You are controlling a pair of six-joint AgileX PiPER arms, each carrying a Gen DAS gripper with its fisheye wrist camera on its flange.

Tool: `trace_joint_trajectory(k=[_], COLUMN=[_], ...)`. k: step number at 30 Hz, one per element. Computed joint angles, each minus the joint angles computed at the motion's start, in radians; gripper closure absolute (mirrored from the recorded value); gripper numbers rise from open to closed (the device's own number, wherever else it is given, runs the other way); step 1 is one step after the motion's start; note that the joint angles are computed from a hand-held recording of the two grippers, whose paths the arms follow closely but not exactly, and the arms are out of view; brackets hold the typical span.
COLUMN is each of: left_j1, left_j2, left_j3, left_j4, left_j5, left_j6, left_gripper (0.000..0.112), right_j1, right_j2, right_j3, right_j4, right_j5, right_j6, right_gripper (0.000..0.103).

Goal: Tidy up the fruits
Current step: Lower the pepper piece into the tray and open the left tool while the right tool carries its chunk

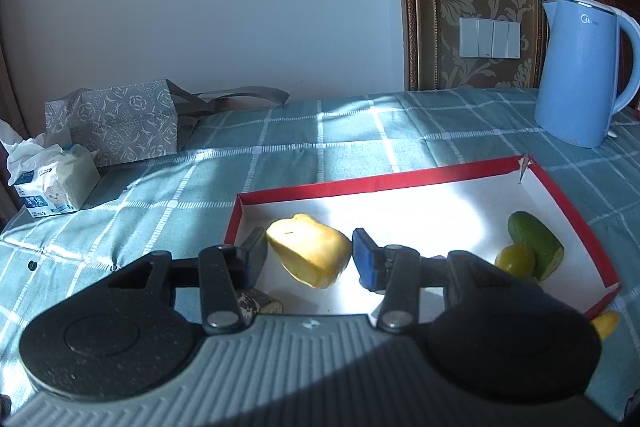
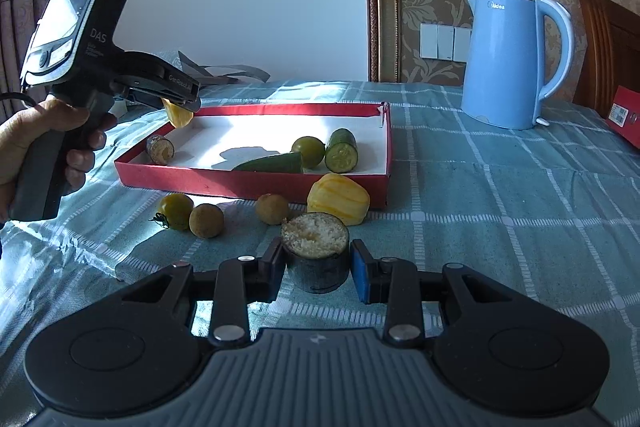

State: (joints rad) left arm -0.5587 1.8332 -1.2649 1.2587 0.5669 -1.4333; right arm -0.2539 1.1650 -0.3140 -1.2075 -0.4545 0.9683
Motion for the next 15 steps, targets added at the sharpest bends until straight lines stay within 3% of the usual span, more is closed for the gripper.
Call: trace_joint_trajectory(k=[6,11,15], left_j1=[0.061,0.067,0.058], left_j2=[0.172,0.242,0.264], left_j3=[-0.233,-0.317,-0.34], left_j4=[-0.272,-0.329,-0.304], left_j5=[0.014,0.029,0.049], left_j6=[0.304,0.393,0.378], left_gripper=[0.07,0.069,0.068], right_j1=[-0.037,-0.051,-0.05], right_j2=[-0.003,-0.009,-0.019], right_j3=[0.001,0.001,0.004], right_j4=[-0.054,-0.066,-0.078], right_j5=[-0.025,-0.018,-0.015], right_j6=[0.052,0.061,0.074], right_gripper=[0.069,0.069,0.069])
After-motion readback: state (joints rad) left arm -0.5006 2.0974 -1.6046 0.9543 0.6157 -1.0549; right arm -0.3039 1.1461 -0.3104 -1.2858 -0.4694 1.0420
